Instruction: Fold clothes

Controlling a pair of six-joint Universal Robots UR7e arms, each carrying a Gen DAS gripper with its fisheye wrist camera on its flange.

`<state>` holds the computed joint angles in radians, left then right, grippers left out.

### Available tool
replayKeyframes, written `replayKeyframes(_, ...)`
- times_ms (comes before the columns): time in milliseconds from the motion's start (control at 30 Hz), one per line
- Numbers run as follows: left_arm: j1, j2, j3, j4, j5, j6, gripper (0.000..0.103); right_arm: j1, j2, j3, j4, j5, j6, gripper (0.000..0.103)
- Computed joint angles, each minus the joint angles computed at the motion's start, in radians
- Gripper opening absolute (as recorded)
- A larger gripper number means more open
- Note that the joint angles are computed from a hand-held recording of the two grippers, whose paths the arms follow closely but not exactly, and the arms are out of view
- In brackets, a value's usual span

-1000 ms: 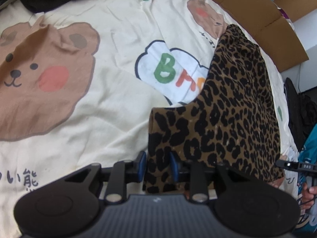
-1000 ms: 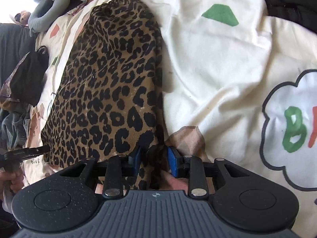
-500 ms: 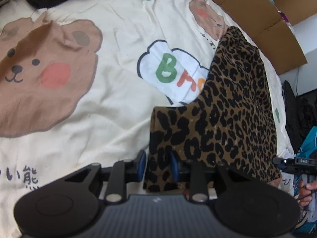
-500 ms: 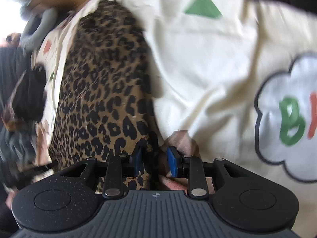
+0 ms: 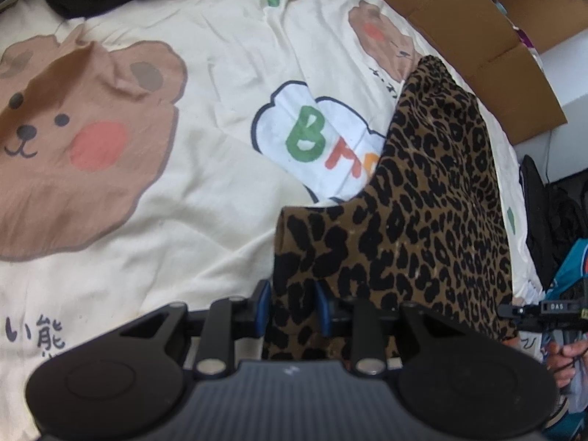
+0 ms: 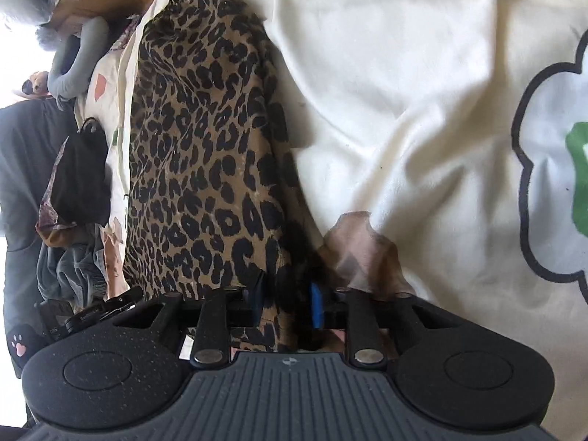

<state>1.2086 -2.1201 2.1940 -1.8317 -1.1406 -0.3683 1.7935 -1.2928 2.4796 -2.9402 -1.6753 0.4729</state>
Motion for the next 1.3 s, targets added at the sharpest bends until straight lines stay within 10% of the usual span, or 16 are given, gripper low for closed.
replayKeyframes(700,0.015,-0.019,0.031,-0.048,-0.040,0.111,0.037,0.032,-0.014,-0.033,0.050,-0.079,-0.022,0.002)
replayKeyframes(1300,0.230,0.005,0.070,-0.273,-0.322,0.118,0.025,-0.008,-0.011,-0.008,0.024,-0.021,-0.073,0.011)
